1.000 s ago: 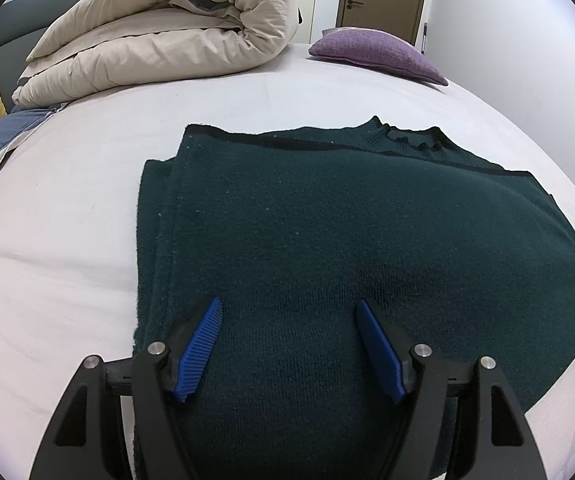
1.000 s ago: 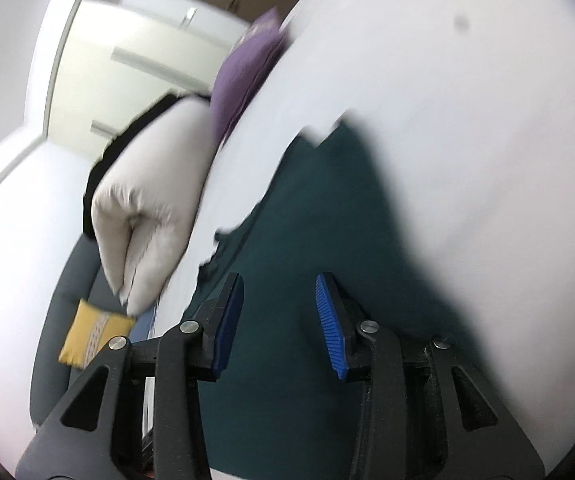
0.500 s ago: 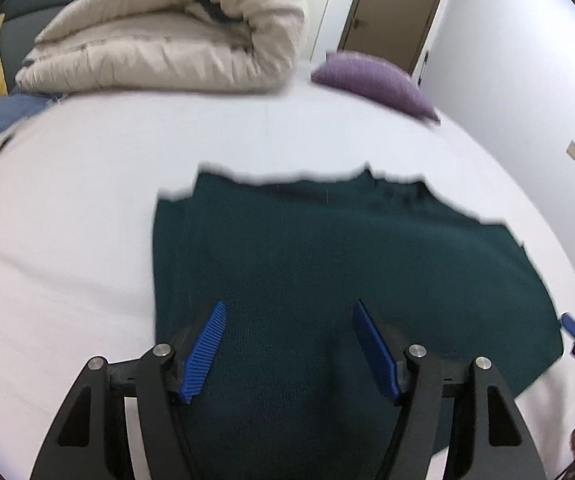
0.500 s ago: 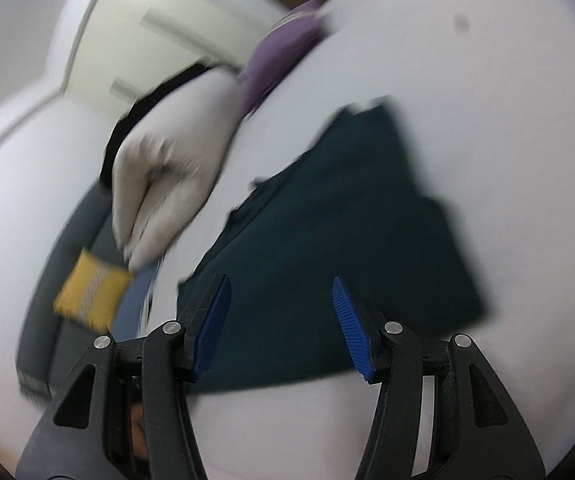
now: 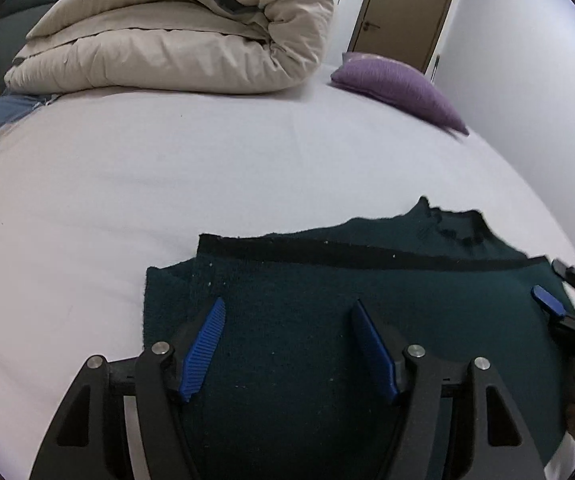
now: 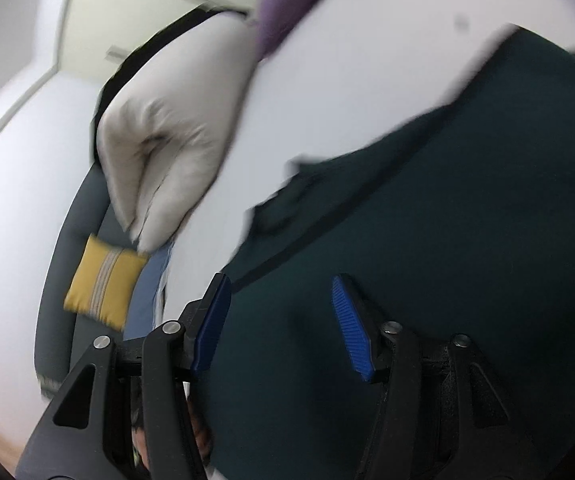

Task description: Fold small clothes

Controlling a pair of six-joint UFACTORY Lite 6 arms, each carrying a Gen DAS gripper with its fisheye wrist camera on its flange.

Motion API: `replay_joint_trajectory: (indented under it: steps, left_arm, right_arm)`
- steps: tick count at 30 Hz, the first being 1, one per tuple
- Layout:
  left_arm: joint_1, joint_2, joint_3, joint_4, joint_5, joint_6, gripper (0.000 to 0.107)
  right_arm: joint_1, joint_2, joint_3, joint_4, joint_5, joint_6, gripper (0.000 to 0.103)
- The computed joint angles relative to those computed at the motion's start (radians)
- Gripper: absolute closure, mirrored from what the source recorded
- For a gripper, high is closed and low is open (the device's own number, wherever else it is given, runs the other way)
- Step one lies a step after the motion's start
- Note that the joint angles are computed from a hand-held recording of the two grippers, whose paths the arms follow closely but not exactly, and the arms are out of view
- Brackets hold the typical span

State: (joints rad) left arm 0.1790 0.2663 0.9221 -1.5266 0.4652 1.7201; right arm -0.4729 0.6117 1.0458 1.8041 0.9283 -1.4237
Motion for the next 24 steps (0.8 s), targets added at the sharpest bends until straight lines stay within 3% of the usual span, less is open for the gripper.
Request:
replay_joint_trajectory:
  steps: [4, 7, 8, 9, 14, 16, 19, 24]
  left_arm:
    - [0.018, 0.018, 0.019, 0.023, 0.038, -0.028, 0.038]
    - [-0.001, -0.054, -0.014, 0.102, -0.014, -0.148, 0.039]
    - [-0.002, -0.108, -0.052, 0.132, -0.022, -0.192, 0.039]
    - [-0.004, -0.174, -0.099, 0.144, -0.004, -0.217, 0.039]
    - [-0.139, -0.553, -0.352, 0.249, 0.115, -0.419, 0.038]
    - [-0.264, -0.648, -0.426, 0.284, 0.093, -0.524, 0.038]
    - [-0.414, -0.678, -0.482, 0.288, 0.016, -0.611, 0.038]
    - [-0.49, -0.594, -0.475, 0.245, -0.034, -0.606, 0.037]
  right_arm:
    - [-0.196, 0.078, -0.022, 0.056, 0.182, -0.067, 0.067]
    - [-0.358, -0.044, -0.129, 0.024, 0.146, -0.084, 0.064]
    - [-0.404, -0.127, -0.181, 0.001, 0.083, -0.086, 0.051]
    - [-0.459, -0.213, -0.24, -0.031, 0.033, -0.091, 0.048]
    - [-0.737, -0.425, -0.439, -0.246, 0.096, -0.112, 0.041]
    - [-0.785, -0.419, -0.459, -0.32, 0.084, -0.12, 0.041]
    - [-0.825, -0.352, -0.455, -0.443, 0.084, -0.072, 0.043]
    - [-0.882, -0.355, -0.553, -0.505, 0.146, -0.098, 0.043]
